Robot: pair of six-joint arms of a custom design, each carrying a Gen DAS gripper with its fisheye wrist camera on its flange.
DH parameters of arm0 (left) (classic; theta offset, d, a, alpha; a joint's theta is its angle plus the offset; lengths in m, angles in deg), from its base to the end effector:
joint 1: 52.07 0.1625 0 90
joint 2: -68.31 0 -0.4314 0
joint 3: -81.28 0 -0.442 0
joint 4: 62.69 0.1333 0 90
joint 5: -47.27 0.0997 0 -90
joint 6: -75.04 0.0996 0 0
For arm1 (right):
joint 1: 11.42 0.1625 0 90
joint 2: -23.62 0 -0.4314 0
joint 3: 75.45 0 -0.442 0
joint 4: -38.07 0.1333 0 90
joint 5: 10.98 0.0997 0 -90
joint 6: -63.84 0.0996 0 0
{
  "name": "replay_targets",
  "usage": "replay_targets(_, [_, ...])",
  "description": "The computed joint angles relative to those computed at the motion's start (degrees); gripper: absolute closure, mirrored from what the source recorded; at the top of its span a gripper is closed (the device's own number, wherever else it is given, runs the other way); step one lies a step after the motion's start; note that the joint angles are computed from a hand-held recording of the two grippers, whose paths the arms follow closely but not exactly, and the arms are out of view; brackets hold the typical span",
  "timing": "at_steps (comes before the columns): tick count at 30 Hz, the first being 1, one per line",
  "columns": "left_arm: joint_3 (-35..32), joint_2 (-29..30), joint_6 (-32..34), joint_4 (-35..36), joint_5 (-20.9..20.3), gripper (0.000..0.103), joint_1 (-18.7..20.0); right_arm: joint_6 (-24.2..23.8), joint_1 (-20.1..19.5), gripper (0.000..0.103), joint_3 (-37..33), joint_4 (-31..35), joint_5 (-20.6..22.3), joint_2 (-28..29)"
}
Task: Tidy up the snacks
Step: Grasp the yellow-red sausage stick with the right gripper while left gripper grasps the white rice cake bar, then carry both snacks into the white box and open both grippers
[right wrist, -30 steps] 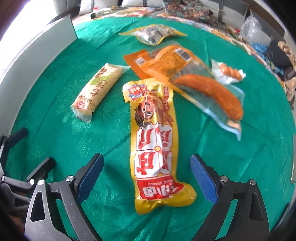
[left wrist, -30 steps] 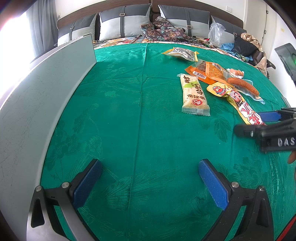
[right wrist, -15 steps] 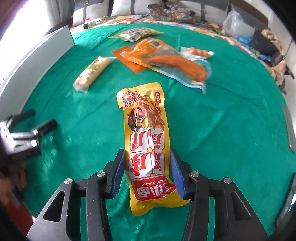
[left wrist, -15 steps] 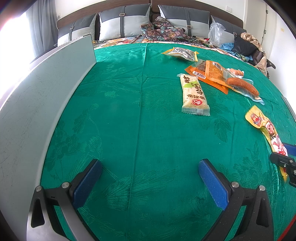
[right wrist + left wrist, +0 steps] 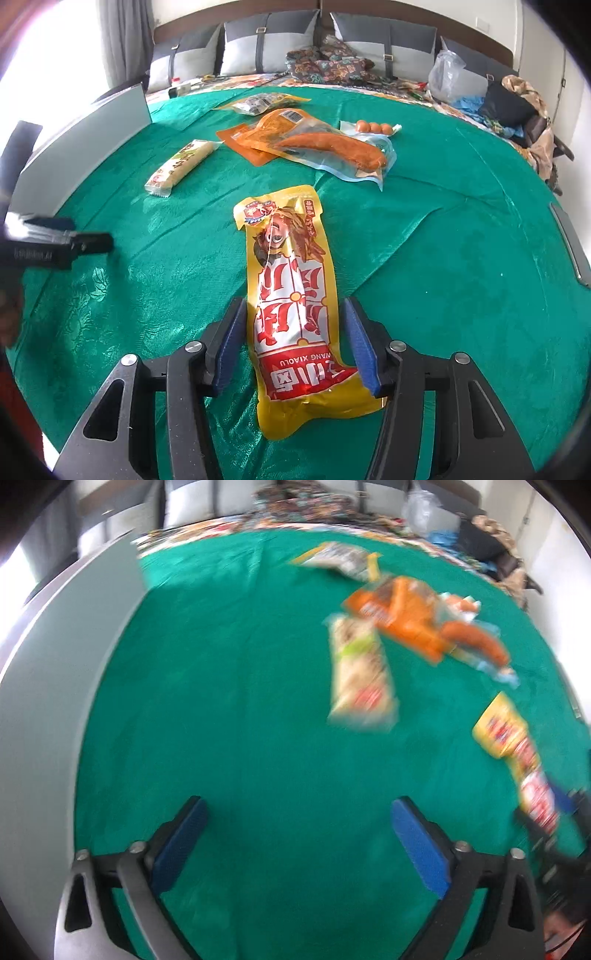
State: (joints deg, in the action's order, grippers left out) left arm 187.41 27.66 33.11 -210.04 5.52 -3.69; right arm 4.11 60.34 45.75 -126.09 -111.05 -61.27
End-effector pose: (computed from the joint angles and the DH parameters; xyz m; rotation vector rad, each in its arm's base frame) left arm -0.2434 -0.5865 -0.0384 0.0688 2.3615 -0.5794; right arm -0.0569 -0.5430 0.3142 0.8287 -2.4046 0.5366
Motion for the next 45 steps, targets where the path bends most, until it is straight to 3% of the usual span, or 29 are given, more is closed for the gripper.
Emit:
replay_targets(4, [-7.9, 3.6, 4.4, 2.5, 1.5, 0.008, 1.6, -0.3, 0.1, 0.038, 0.2, -0.1, -0.3, -0.1])
replay_targets(6, [-12.6, 6.1, 3.4, 7.6, 2.8, 0.018, 2.6, -0.2, 0.0, 0.038, 0.1, 0.1, -0.2, -0.1])
replay_targets(7, [-14.4, 7.1, 2.7, 9.8, 3.1, 0.029, 2.9, -0.2, 0.0, 0.038, 0.1, 0.1, -0.2, -0.1])
replay_targets(9, [-15.8, 8.1, 3.5, 8.6, 3.0, 0.041, 3.4, -0.1, 0.0, 0.037, 0.0, 0.1, -0.1, 0.0])
replay_targets(11, [-15.6, 8.2, 3.5, 6.2, 2.9, 0.074, 3.5, -0.2, 0.0, 0.037, 0.0, 0.1, -0.1, 0.0])
replay_targets(17, [-6.2, 3.7, 3.4, -1.1, -1.0, 0.074, 2.0, 0.0, -0.1, 0.037, -0.1, 0.4, 0.0, 0.0])
replay_targets(24, [10.0, -4.6, -5.5, -4.8, -3.5, 0.073, -3.9, -0.2, 0.0, 0.036, 0.0, 0.0, -0.2, 0.1])
replay_targets(28, [12.0, -5.6, -7.8, -3.6, -3.1, 0.041, -5.0, -0.4, 0.3, 0.022, -0.3, 1.1, -0.9, 0.3])
replay_targets(30, [11.4, -5.4, -7.6, -0.8, -2.6, 0.041, -5.3, 1.0, 1.4, 0.019, -2.3, 5.8, -3.1, 0.8])
replay_targets(31, [11.0, -5.1, -7.3, 1.3, -2.0, 0.041, -5.4, 3.3, 2.5, 0.019, -4.1, 9.2, -5.7, 1.5])
replay_targets(33, [10.3, -4.3, -6.5, 3.7, -0.6, 0.042, -5.9, 12.5, 4.6, 0.02, -9.3, 19.2, -10.0, 3.3])
replay_targets(34, [10.7, -4.2, -5.0, 2.1, -0.3, 0.053, -6.2, 16.4, 5.4, 0.019, -11.4, 23.3, -11.5, 4.3])
replay_targets(35, [11.3, -4.2, -3.9, 0.3, 0.2, 0.074, -6.5, 18.3, 6.5, 0.019, -13.0, 25.8, -14.2, 5.5])
replay_targets(37, [12.1, -4.7, -2.9, -0.9, -0.1, 0.074, -6.6, 16.0, 8.7, 0.025, -13.3, 25.1, -20.8, 7.5])
replay_targets(38, [12.9, -5.2, -2.3, -2.5, -1.0, 0.075, -6.6, 13.1, 9.6, 0.038, -12.4, 22.7, -23.3, 8.0])
replay_targets(39, [14.2, -6.1, -1.8, -5.0, -2.2, 0.075, -6.6, 12.3, 10.0, 0.051, -12.0, 22.1, -23.5, 7.8])
replay_targets(40, [15.7, -7.1, -1.7, -7.5, -3.2, 0.075, -6.7, 13.2, 10.1, 0.053, -12.3, 23.4, -23.1, 7.4])
replay_targets(42, [18.6, -9.2, -2.5, -11.8, -4.5, 0.075, -7.5, 16.9, 9.9, 0.053, -12.8, 26.0, -22.8, 6.6])
replay_targets(45, [23.1, -13.4, -4.2, -18.1, -5.5, 0.075, -9.5, 24.3, 8.4, 0.054, -14.1, 32.3, -16.0, 3.9])
